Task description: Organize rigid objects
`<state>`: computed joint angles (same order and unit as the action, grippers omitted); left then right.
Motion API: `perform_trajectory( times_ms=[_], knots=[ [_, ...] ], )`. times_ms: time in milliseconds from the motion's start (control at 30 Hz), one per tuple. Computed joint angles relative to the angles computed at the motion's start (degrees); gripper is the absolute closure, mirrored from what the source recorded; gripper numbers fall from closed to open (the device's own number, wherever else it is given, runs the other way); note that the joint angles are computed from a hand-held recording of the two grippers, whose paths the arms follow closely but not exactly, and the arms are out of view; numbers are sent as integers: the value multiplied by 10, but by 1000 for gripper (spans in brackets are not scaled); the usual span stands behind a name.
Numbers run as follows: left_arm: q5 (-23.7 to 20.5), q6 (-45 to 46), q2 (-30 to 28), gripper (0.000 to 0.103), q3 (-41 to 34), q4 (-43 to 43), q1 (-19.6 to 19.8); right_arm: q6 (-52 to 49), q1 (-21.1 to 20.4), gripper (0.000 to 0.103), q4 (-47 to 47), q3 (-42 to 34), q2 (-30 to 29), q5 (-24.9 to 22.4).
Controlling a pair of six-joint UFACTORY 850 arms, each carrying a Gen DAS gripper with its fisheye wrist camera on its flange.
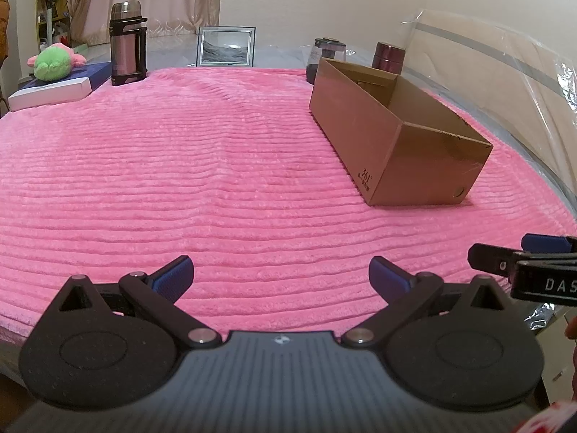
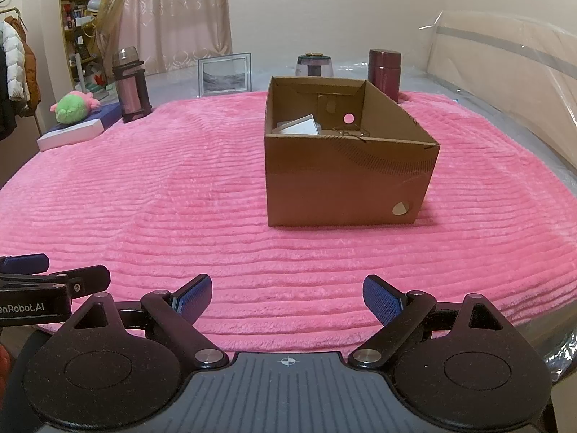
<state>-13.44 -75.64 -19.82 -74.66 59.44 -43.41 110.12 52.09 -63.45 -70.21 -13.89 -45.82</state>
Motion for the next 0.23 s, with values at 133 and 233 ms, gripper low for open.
perform_trajectory(
  times_ms=[133, 233],
  knots=[
    [8, -28, 3, 1, 5, 25, 1, 0, 0, 15, 1, 0, 0, 1],
    [10, -48, 5, 1, 7, 44, 0, 2, 2, 15, 0, 0, 0, 0]
  ],
)
